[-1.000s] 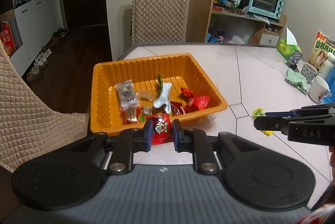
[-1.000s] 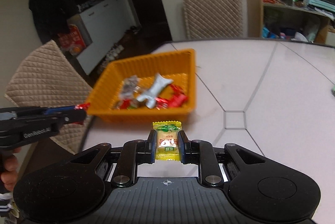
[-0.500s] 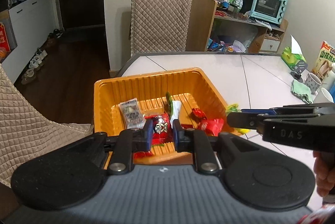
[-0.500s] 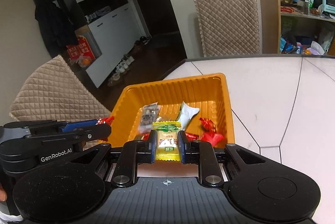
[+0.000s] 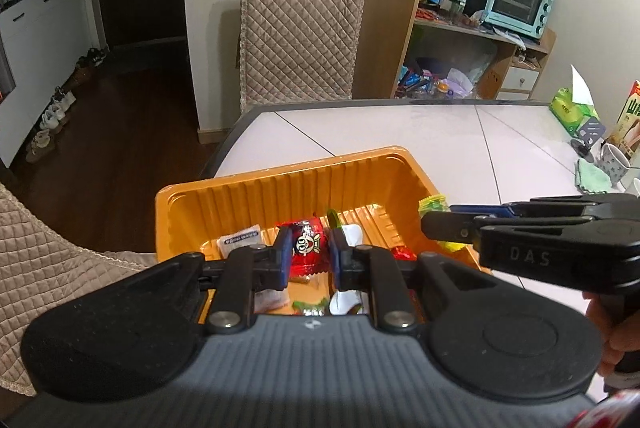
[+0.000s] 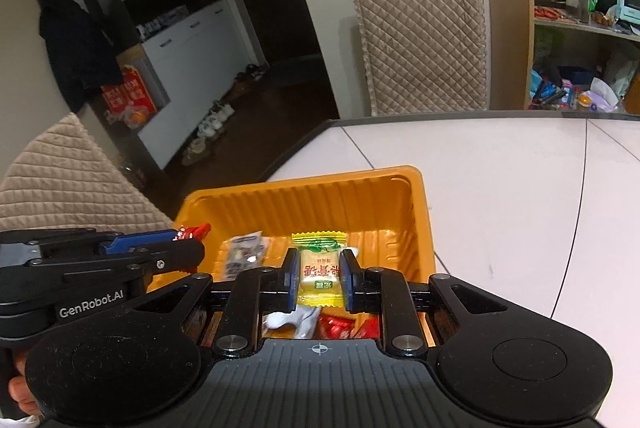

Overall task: Organize snacks
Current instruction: 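Open the left tool to drop the red packet into the tray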

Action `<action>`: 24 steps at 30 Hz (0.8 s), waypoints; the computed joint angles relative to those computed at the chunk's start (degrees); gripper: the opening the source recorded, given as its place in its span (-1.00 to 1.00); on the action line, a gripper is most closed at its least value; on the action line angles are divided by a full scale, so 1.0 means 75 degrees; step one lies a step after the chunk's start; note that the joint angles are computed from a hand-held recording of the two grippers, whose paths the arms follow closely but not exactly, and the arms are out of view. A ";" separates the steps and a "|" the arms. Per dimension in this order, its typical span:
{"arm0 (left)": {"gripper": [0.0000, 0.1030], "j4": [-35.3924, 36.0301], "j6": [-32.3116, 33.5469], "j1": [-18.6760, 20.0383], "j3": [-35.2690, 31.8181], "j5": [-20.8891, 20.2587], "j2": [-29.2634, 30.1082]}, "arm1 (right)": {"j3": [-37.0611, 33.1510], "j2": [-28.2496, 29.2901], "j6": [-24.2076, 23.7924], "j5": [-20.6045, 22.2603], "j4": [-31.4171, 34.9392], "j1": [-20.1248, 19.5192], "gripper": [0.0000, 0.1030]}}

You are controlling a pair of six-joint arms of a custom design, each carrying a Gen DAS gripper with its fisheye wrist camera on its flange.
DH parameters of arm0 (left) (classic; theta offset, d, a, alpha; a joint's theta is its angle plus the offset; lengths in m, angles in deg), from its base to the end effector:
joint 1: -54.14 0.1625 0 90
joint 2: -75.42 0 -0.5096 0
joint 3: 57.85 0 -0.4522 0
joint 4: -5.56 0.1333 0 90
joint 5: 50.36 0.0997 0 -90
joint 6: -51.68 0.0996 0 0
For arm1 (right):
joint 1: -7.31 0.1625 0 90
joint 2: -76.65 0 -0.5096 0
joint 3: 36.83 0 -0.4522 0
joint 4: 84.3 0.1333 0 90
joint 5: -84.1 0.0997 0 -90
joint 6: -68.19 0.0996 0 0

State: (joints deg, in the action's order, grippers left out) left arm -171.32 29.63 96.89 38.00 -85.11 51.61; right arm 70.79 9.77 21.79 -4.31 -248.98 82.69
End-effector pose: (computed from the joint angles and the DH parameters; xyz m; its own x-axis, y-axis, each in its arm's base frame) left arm -0.3802 -0.6444 -0.0913 -0.7683 0.0092 -0.6400 0.4546 0.7117 -0.5356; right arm -0.0402 -0.6933 0.3091 -0.8214 -0.4177 0.3884 -0.5589 0.7255 -0.4017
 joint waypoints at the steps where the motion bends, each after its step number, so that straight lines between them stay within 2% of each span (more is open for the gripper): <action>1: -0.66 0.0073 0.0007 0.0066 -0.0086 -0.0069 0.0021 | -0.0065 0.0087 0.0027 -0.0078 -0.0037 0.0021 -0.59; 11: -0.66 0.0448 0.0305 0.0402 -0.0768 -0.0256 0.0362 | -0.0518 0.0588 0.0193 -0.0383 -0.0110 0.0081 -0.59; 22: -0.65 0.0557 0.0420 0.0561 -0.1094 -0.0356 0.0533 | -0.0678 0.0728 0.0281 -0.0432 -0.0145 0.0084 -0.59; 23: -0.63 0.0536 0.0466 0.0573 -0.1128 -0.0364 0.0555 | -0.0653 0.0718 0.0287 -0.0437 -0.0171 0.0085 -0.59; 24: -0.51 0.0548 0.0475 0.0588 -0.1143 -0.0389 0.0559 | -0.0648 0.0712 0.0291 -0.0434 -0.0180 0.0084 -0.59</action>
